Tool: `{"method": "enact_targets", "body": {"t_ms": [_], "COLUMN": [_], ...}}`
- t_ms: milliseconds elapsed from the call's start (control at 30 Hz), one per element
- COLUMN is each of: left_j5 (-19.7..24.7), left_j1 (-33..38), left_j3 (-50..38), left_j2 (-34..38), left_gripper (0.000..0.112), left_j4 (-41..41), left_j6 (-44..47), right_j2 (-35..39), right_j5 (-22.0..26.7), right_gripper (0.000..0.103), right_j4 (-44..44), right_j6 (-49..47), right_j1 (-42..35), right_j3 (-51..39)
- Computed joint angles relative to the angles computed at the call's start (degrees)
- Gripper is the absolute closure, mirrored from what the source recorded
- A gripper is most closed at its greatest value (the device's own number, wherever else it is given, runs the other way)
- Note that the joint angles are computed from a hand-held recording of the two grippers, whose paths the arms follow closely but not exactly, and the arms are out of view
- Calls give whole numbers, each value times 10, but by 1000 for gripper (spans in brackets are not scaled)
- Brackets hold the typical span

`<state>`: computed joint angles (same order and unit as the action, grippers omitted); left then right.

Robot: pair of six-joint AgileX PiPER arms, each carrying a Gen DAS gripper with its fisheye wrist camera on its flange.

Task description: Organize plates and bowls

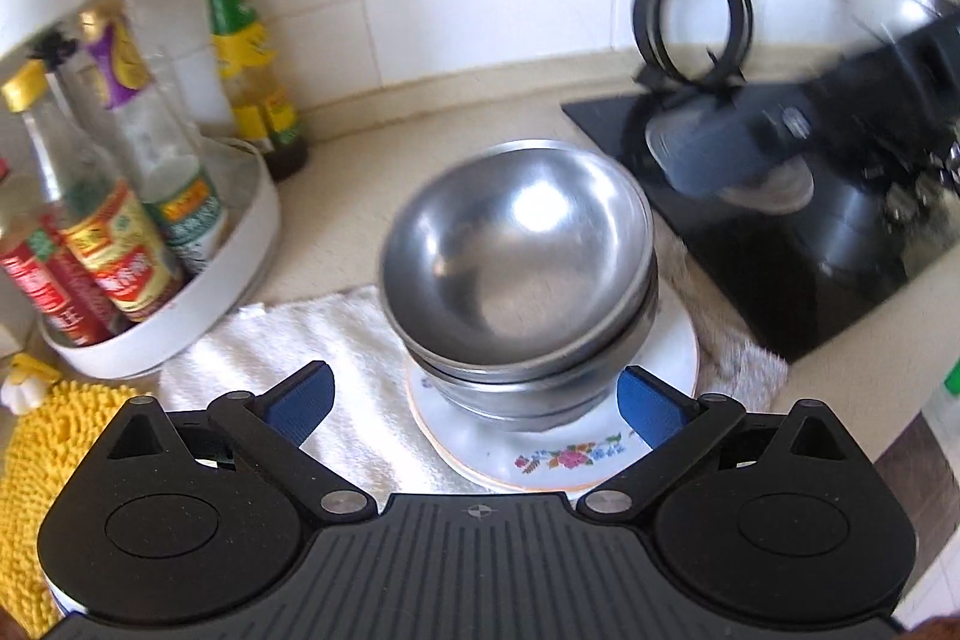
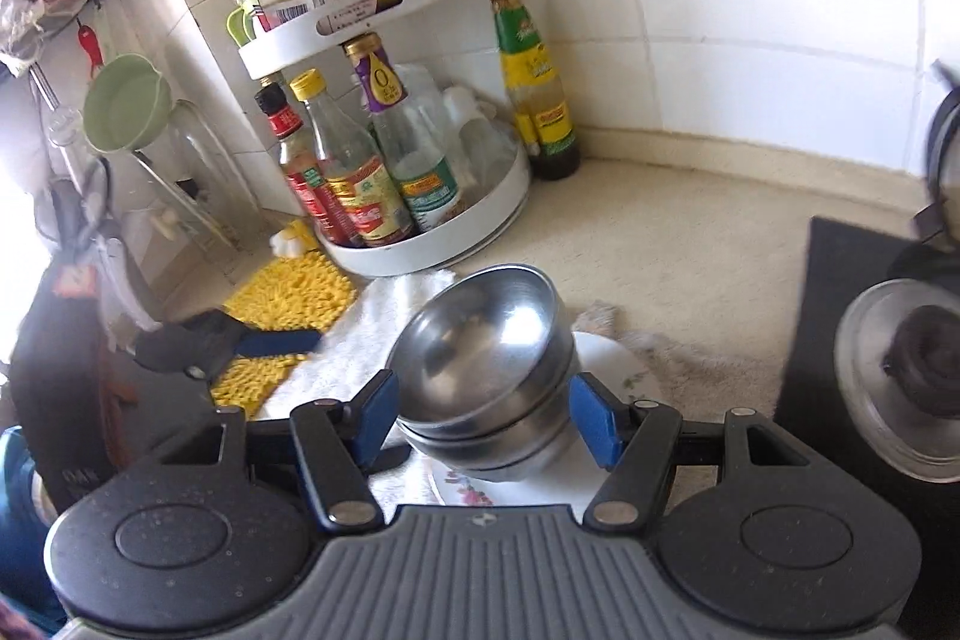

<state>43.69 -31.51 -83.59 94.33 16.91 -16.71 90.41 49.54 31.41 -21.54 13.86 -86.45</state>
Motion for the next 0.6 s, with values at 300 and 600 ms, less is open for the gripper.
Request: {"method": "enact_targets", "body": {"t_ms": [300, 600], "left_j5": [8, 3], "left_j1": [-29, -55], "left_j3": [47, 101], "left_j2": [-64, -109], "left_gripper": [9, 9], "left_j4": [114, 162], "left_j6": [-175, -284], "right_j2": [-106, -144], "right_j5": [-142, -204], "right_gripper": [37, 34], "right_j4": [-214, -345], "right_j6": [215, 390], "right_j1": [98, 158], "right_j3": [155, 230]}}
